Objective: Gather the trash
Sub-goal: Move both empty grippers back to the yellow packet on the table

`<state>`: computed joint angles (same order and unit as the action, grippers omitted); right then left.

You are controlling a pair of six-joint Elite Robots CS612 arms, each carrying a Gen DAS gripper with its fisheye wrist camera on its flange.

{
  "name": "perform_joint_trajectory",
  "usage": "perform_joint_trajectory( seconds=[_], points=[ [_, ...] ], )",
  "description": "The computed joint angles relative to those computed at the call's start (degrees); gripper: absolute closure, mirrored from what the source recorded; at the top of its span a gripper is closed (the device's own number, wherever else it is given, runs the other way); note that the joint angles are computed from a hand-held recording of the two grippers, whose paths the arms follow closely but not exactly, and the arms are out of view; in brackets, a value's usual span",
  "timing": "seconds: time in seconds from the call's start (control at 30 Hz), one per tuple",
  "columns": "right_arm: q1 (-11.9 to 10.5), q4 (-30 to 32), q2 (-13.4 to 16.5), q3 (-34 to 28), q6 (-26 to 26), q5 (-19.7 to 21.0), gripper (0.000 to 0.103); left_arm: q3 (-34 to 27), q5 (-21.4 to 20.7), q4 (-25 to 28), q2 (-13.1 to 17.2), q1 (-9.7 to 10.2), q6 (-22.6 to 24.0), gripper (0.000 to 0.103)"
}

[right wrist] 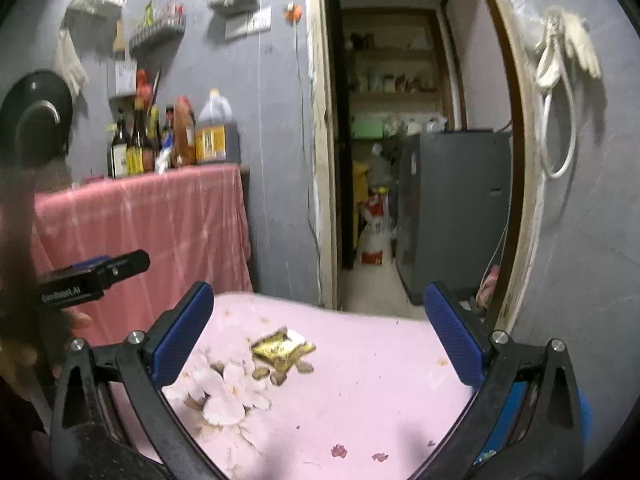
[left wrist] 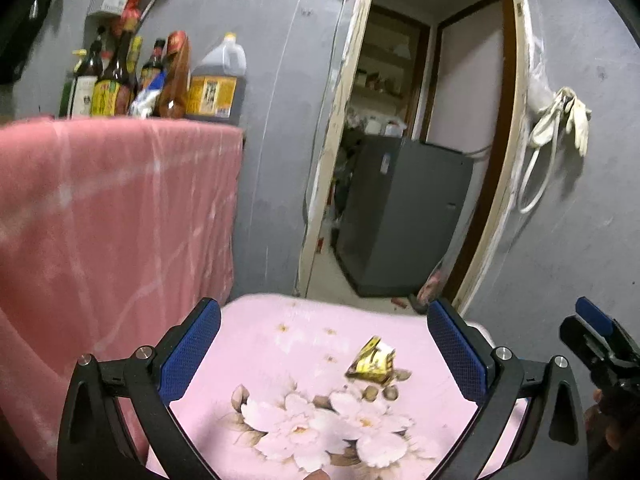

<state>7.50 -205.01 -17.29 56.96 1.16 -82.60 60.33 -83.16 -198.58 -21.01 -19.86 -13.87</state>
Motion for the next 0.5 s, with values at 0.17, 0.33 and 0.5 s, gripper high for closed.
perform_joint_trajectory(
  seconds=[0.17,0.33,0.5],
  points=[
    [-0.1,8.0,1.8,-3.4,-0.2,0.6,0.000,-3.5,-1.5,6.7,2.1,0.44,0.0,0.002],
    [-0.3,15.9,3.3,-6.6,-0.3,0.9,0.001,-7.6,-4.2,13.8,4.2,1.00,-0.4,0.002],
    [-0.3,24.8,4.6,-10.2,-3.3,1.3,0.021,-12.1,-6.0,20.4,6.1,1.45,-1.6,0.009]
  ],
)
